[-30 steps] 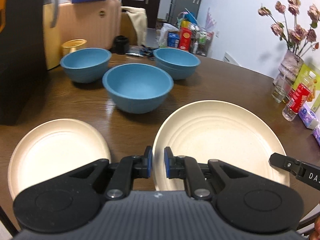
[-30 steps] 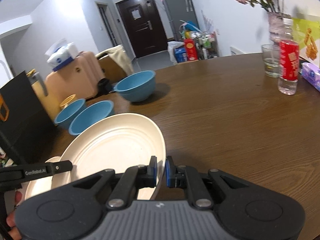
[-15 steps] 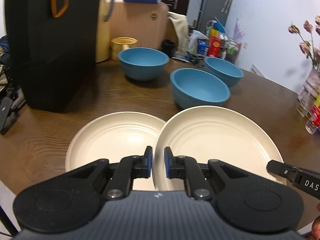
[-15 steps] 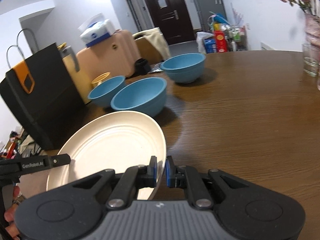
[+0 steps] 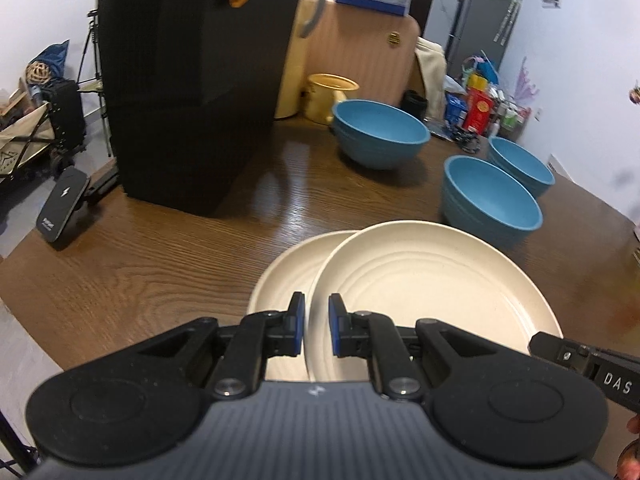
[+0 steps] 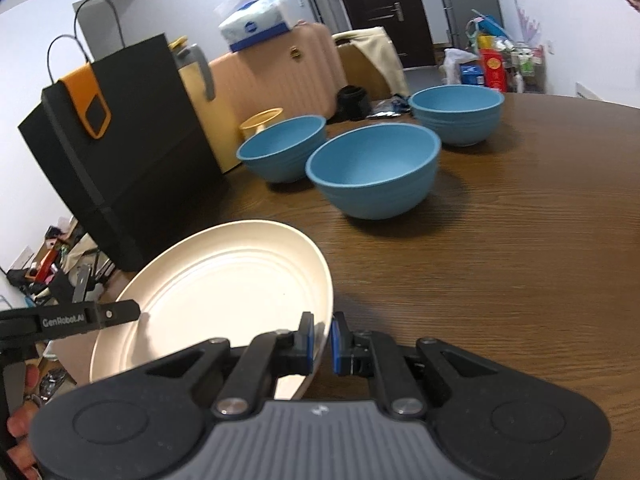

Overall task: Organize plates and bowls
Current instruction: 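Carry the held cream plate with both grippers over the stacked cream plates, then lower the cream plate onto the stack and open both grippers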

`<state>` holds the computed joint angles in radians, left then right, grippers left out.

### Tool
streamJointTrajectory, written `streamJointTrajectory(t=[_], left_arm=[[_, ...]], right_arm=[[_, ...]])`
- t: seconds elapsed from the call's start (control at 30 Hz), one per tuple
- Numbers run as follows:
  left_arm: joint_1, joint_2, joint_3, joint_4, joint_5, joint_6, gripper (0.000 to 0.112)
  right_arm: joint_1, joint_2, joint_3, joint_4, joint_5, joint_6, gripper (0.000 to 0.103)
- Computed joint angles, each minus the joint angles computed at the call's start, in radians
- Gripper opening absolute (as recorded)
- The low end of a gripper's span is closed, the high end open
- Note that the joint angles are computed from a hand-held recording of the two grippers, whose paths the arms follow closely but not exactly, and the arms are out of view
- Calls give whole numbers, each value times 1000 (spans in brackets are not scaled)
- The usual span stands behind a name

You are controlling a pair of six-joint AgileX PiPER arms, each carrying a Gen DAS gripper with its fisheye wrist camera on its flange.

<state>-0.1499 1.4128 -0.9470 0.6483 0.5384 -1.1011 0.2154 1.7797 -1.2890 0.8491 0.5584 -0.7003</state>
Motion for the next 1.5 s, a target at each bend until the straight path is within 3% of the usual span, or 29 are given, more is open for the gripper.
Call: streamJointTrajectory(t=[0.3,0.7,1.0,1.3,1.5], left_arm=[[105,38,22,-11,-73,39,13],[146,87,25,25,-124,27,13],[102,115,32,191,-99,-101,13],[102,132,31,196,-100,-95,14],[103,134,38,212,-116,-106,14]], right_arm=[[86,86,-70,-50,-43,69,9],[129,127,-94,-78,-100,85,9],[140,106,-55,-64,-143,33,9],[143,119,-83,-103,-123,77,13],[124,132,-99,-52,-89,60,19]])
